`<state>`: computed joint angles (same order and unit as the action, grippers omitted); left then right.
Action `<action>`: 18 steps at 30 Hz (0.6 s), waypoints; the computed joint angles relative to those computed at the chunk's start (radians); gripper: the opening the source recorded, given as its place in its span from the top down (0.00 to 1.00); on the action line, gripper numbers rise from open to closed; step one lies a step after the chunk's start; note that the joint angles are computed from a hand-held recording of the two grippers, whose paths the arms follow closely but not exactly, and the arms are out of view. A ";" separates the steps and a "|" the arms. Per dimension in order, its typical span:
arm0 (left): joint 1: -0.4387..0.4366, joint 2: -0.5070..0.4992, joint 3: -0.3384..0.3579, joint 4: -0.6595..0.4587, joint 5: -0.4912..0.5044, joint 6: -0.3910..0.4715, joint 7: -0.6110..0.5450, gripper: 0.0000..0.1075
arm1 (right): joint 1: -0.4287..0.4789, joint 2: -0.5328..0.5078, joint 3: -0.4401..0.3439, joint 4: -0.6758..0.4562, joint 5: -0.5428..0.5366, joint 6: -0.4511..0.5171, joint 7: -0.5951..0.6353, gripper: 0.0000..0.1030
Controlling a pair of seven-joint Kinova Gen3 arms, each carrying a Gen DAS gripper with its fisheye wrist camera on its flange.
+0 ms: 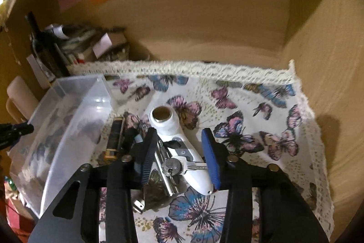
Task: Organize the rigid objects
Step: 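Grasp the clear plastic box rim with the left gripper while the right gripper grasps the white device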
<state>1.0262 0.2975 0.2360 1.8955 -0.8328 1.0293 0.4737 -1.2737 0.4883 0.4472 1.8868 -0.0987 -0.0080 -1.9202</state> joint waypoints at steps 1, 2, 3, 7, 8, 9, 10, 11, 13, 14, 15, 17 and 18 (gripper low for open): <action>-0.010 0.000 0.001 0.000 0.005 -0.013 -0.016 0.89 | 0.032 0.011 -0.032 -0.028 0.007 0.032 0.007 0.65; -0.021 0.000 0.001 0.002 0.012 -0.030 -0.031 0.90 | 0.048 0.024 -0.045 -0.053 0.018 0.061 0.004 0.65; -0.033 0.000 0.000 0.002 0.023 -0.046 -0.052 0.90 | 0.055 0.034 -0.050 -0.071 0.033 0.082 -0.004 0.65; -0.049 -0.001 -0.012 0.003 0.038 -0.069 -0.092 0.90 | 0.155 0.067 -0.153 -0.162 0.088 0.183 -0.001 0.65; -0.052 -0.003 -0.014 0.006 0.039 -0.077 -0.096 0.90 | 0.195 0.081 -0.198 -0.199 0.099 0.222 0.010 0.65; -0.056 -0.007 -0.016 0.010 0.041 -0.087 -0.102 0.90 | 0.217 0.093 -0.225 -0.227 0.111 0.250 0.014 0.65; -0.060 -0.008 -0.017 0.012 0.043 -0.093 -0.108 0.90 | 0.239 0.109 -0.251 -0.261 0.124 0.286 0.022 0.65; -0.063 -0.010 -0.018 0.014 0.046 -0.100 -0.113 0.90 | 0.250 0.125 -0.265 -0.289 0.135 0.313 0.018 0.65; -0.072 -0.014 -0.020 0.018 0.055 -0.114 -0.124 0.89 | 0.288 0.150 -0.313 -0.337 0.149 0.355 0.023 0.62; -0.075 -0.015 -0.021 0.017 0.059 -0.116 -0.131 0.89 | 0.288 0.161 -0.316 -0.357 0.164 0.372 0.009 0.62; -0.075 -0.013 -0.021 0.015 0.061 -0.114 -0.136 0.89 | 0.289 0.172 -0.318 -0.377 0.178 0.390 -0.002 0.62; -0.070 -0.008 -0.022 0.009 0.060 -0.104 -0.139 0.89 | 0.321 0.191 -0.353 -0.421 0.192 0.431 -0.005 0.62; -0.066 -0.004 -0.023 0.006 0.058 -0.098 -0.140 0.89 | 0.337 0.200 -0.373 -0.436 0.197 0.445 -0.006 0.62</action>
<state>0.9599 0.2930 0.2128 1.9011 -0.7749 0.9311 0.3336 -0.9364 0.6880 0.0740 1.4506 0.0984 0.4368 -1.9261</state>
